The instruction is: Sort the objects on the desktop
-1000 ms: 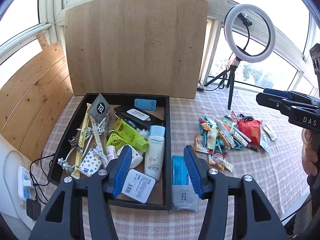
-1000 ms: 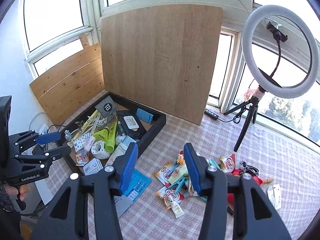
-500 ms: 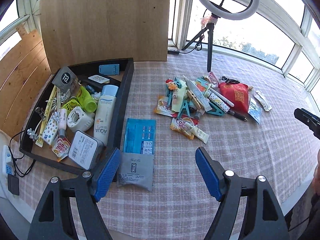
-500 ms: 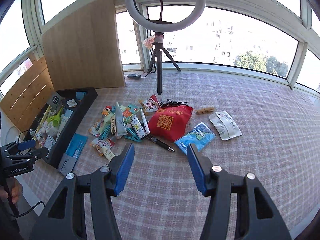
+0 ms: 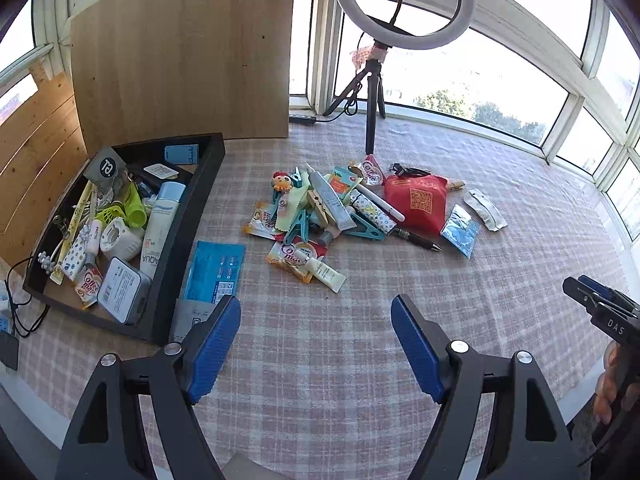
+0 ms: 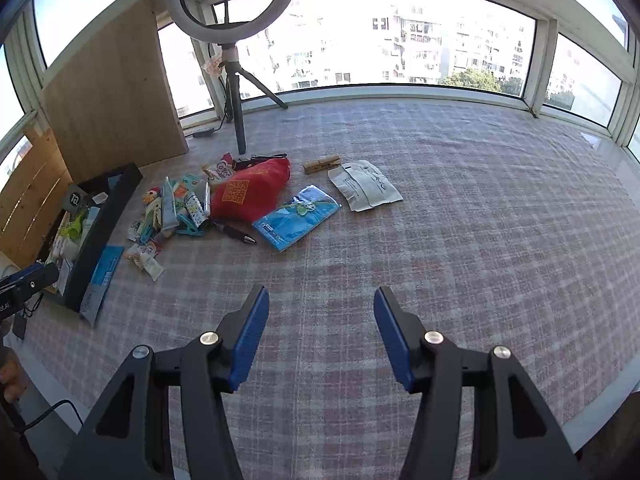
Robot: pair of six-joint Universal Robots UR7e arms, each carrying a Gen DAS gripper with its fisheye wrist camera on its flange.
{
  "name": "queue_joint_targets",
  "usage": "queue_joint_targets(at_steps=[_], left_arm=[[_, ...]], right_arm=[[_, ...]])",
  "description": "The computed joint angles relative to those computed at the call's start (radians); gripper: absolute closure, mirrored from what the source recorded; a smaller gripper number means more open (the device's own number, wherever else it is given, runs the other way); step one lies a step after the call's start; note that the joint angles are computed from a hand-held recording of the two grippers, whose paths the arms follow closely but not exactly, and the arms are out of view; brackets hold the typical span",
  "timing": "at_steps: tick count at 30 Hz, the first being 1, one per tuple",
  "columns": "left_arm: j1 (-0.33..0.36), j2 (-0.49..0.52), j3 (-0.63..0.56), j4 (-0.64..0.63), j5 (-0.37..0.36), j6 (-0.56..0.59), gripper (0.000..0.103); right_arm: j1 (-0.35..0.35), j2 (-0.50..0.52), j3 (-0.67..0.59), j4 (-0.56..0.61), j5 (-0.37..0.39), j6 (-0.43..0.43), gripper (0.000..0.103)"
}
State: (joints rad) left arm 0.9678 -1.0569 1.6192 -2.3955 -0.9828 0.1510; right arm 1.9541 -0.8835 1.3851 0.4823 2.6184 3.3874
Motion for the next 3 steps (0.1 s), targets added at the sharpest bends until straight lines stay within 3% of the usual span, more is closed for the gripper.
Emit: queue_joint_targets(at_steps=[3], left_arm=[[-0.013,-0.006,0.026,-0.039,0.024,0.007,0.026]], right_arm=[[-0.007,-0.009,0.012,-0.001,-0.009,-0.013,0.049]])
